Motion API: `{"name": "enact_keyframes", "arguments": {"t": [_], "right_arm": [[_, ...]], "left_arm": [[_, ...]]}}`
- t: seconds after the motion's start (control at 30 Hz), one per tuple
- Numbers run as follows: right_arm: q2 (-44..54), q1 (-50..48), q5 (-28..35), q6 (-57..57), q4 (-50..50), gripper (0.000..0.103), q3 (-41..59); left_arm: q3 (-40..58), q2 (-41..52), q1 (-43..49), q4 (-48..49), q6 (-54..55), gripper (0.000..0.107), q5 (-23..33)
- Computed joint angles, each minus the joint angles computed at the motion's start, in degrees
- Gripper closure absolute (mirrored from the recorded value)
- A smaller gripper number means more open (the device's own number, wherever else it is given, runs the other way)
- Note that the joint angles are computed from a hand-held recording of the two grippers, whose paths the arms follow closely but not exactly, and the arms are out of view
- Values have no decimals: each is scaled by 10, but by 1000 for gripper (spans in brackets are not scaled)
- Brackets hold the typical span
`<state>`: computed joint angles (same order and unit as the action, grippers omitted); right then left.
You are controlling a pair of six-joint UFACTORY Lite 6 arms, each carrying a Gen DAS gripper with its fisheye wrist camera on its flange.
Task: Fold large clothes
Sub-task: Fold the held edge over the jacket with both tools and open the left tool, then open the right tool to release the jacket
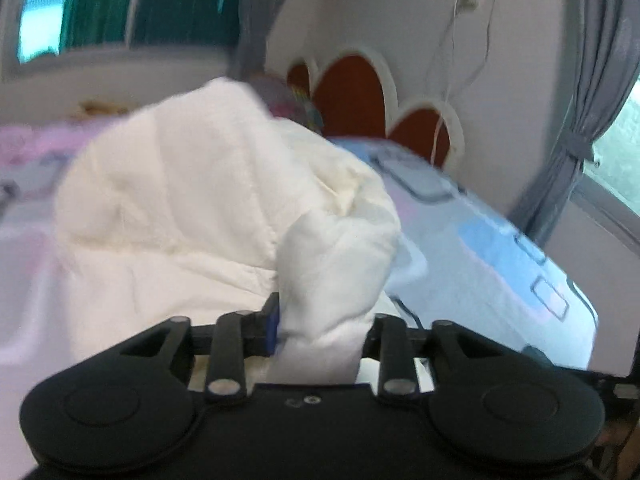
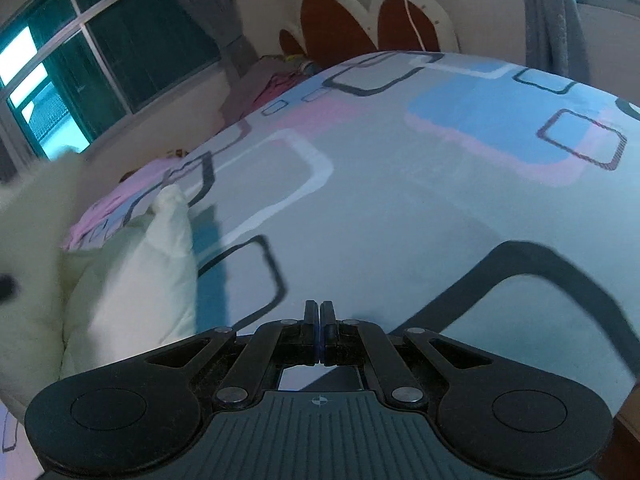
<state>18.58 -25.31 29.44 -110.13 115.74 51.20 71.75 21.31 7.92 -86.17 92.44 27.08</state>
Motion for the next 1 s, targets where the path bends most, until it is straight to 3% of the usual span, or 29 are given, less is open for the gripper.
{"name": "enact_keyframes", "arguments": {"t": [0.07, 0.13, 0.2, 0.23, 0.47, 0.6, 0.67, 0.77, 0.8, 0.87, 0.97, 1.0], "right_arm": [[16, -19, 9, 19, -33, 103, 23], [27, -41, 22, 39, -72, 103, 40], [40, -56, 31, 58, -106, 103, 59], [47, -61, 34, 75, -126, 103, 71], [95, -37, 37, 121, -170, 103, 134], [102, -9, 25, 146, -174, 103, 155], [96, 4, 20, 151, -173, 103, 157], [83, 26, 13, 160, -180, 103, 161], [81, 32, 17, 161, -177, 103, 165], [75, 48, 20, 179, -180, 103, 176], [80, 83, 23, 229, -200, 103, 224], [86, 99, 15, 246, -210, 92, 246]], "left_arm": [[20, 37, -33, 7, -28, 70, -19], [11, 47, -50, -26, -6, 57, -25], [4, 59, -63, -74, 28, 36, -24], [3, 64, -67, -84, 30, 34, -24], [29, 112, -82, -94, 38, 33, -45], [-3, 63, -62, -62, -7, 30, -17], [-27, 23, -36, -31, -24, 29, 40], [-69, -42, 52, -27, -21, 27, 196], [-76, -59, 84, -33, -13, 27, 225], [-59, -57, 132, -36, -14, 28, 233], [26, 16, 176, -44, -3, 30, 179], [65, 54, 187, -49, 1, 32, 166]]}}
